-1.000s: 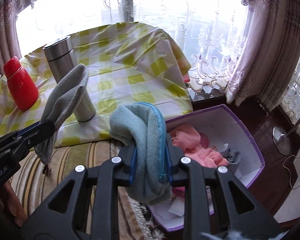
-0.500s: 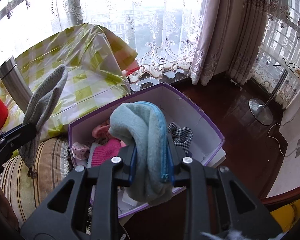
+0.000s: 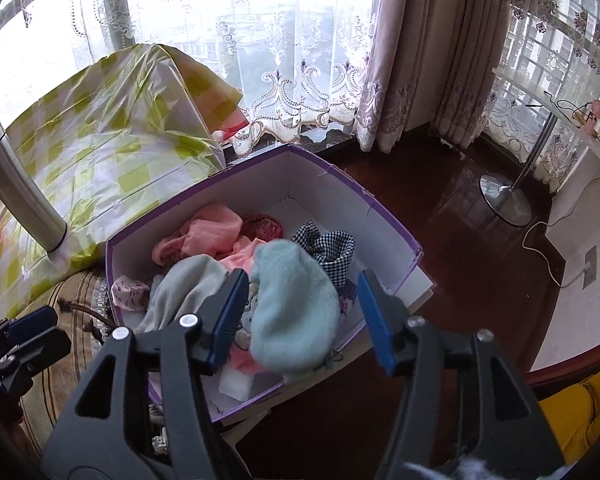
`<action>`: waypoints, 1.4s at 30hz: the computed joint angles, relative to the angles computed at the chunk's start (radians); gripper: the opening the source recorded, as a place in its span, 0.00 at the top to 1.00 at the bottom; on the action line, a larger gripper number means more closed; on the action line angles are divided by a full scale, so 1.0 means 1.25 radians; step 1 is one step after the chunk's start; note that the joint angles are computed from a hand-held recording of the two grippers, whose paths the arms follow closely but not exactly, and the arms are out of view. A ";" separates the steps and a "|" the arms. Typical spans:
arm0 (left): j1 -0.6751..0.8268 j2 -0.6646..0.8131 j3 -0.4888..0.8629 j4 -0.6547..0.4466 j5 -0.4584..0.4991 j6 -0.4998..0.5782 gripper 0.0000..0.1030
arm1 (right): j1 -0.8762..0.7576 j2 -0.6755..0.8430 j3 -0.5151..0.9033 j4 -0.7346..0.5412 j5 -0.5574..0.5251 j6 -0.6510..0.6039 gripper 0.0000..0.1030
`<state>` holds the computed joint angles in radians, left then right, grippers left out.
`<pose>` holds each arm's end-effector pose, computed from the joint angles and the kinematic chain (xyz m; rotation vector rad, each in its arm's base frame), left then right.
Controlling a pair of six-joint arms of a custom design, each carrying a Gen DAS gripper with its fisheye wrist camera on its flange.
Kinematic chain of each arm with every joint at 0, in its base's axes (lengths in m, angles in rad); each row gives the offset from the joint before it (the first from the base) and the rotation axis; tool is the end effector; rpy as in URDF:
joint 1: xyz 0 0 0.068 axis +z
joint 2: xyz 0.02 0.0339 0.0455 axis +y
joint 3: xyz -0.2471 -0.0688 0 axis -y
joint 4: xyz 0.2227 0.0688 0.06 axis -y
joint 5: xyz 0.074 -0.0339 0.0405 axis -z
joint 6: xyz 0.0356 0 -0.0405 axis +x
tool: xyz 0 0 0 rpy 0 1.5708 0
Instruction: Organize soft objects
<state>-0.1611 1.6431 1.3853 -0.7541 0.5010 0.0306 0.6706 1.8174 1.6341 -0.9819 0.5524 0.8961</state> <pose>0.3173 -0.0689 0.2720 0.4277 2.5045 -0.6944 0.2869 0.2037 0.2757 0.4209 2.4380 -0.1377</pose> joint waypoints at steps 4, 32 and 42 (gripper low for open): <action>0.012 -0.010 -0.030 -0.006 -0.026 -0.007 0.44 | 0.018 0.001 -0.008 -0.013 0.007 0.010 0.39; -0.019 0.010 -0.064 0.027 -0.024 -0.038 0.12 | 0.054 0.016 -0.026 -0.036 0.019 0.027 0.37; -0.019 0.008 -0.066 0.029 -0.024 -0.040 0.11 | 0.050 0.015 -0.026 -0.034 0.014 0.021 0.37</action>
